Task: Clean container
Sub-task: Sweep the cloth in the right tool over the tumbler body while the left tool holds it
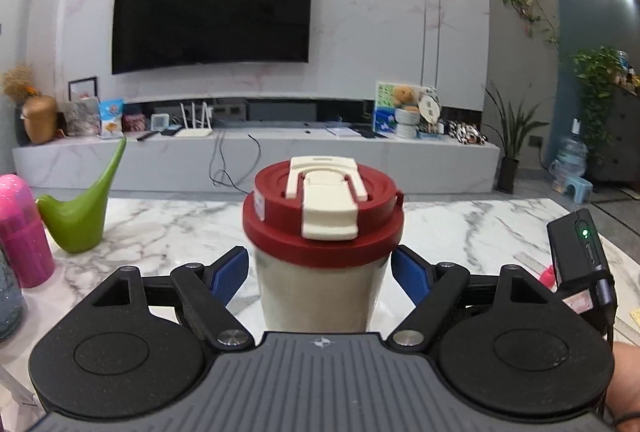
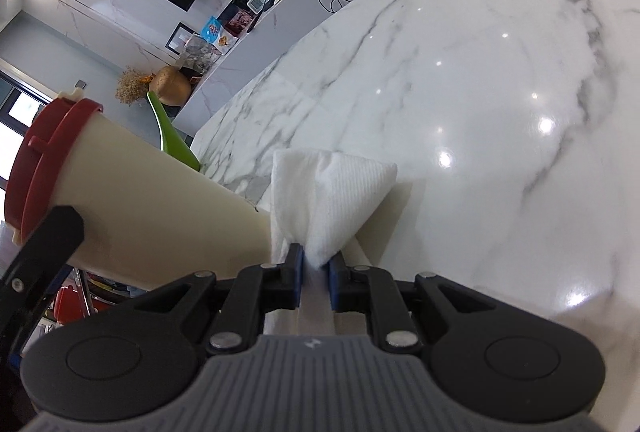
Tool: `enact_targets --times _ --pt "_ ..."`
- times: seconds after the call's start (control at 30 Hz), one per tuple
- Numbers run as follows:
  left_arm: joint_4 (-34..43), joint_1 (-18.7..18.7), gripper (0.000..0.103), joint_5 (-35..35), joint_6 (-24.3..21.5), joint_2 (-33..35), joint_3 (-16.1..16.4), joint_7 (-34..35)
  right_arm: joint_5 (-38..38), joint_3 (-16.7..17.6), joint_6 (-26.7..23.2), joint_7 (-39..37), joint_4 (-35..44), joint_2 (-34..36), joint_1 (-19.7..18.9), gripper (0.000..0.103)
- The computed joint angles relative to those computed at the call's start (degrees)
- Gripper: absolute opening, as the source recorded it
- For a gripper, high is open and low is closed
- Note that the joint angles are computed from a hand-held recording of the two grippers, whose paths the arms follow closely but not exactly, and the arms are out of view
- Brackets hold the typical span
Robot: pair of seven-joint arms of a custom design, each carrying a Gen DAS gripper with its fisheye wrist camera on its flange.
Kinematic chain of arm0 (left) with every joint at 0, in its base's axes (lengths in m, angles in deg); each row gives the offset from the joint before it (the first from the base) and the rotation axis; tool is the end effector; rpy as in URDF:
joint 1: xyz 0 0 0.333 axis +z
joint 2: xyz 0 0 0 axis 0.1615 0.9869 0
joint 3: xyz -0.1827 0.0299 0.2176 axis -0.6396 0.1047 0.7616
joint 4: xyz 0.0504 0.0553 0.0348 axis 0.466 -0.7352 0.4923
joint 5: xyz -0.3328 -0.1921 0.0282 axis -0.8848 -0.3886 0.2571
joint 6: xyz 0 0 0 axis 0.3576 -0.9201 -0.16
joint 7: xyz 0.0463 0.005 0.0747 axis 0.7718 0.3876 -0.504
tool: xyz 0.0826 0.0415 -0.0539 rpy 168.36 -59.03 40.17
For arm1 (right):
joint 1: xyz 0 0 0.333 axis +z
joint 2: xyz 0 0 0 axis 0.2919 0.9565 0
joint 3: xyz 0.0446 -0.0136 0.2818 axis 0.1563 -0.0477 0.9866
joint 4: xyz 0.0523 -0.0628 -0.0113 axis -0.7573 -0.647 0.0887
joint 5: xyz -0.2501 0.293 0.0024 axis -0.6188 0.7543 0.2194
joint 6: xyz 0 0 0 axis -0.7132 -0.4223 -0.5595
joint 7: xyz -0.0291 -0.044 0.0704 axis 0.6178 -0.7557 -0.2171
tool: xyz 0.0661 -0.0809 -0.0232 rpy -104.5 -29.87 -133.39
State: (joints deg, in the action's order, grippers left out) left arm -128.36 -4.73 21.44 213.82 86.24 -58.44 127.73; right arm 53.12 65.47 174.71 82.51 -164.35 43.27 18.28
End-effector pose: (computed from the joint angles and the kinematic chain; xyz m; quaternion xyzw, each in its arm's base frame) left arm 0.6985 -0.2189 0.3289 -0.5106 0.6599 -0.4488 0.3199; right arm 0.6968 0.2893 0.2910 -0.5239 0.7235 0.0695 0.4441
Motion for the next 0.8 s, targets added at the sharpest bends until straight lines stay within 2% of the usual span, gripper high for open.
enact_targets --times 0.07,0.1,0.17,0.3,0.47,0.53,0.6,0.7,0.8 --pt "0.5 -2.5 0.076 -2.2 0.7 0.3 2.5 0.0 0.0 -0.3 -0.2 0.2 0.5 0.2 0.4 0.017" --pt "0.8 -2.4 0.075 -2.2 0.8 0.5 2.4 0.1 -0.1 -0.5 -0.4 0.2 1.0 0.4 0.6 0.017" --pt "1.1 0.0 0.075 0.0 0.6 0.9 -0.1 0.3 -0.1 -1.0 -0.7 0.3 2.0 0.8 1.2 0.017" --pt "0.7 9.3 0.074 9.8 -0.6 1.7 -9.6 0.7 0.1 -1.5 -1.4 -0.1 3.1 1.2 1.8 0.015" --pt "1.0 22.7 0.074 21.8 -6.2 4.7 -24.1 3.5 0.8 1.3 1.2 -2.4 1.7 0.8 -0.4 0.014" --pt "2.1 27.1 0.073 24.0 -9.6 6.6 -29.5 6.7 0.5 4.0 3.7 -3.8 0.3 0.7 -2.6 0.014" --pt "3.3 29.3 0.073 24.3 -12.2 8.1 -32.6 9.9 -0.9 7.5 6.7 -4.8 -1.1 1.1 -5.4 0.014" --pt "3.5 30.2 0.073 22.8 -13.8 8.4 -34.4 12.5 -4.4 14.4 12.9 -6.4 -3.8 2.8 -10.8 0.014" --pt "3.9 29.9 0.073 21.1 -14.3 8.5 -34.6 14.8 -10.5 22.8 19.3 -7.3 -6.1 7.0 -16.8 0.014"
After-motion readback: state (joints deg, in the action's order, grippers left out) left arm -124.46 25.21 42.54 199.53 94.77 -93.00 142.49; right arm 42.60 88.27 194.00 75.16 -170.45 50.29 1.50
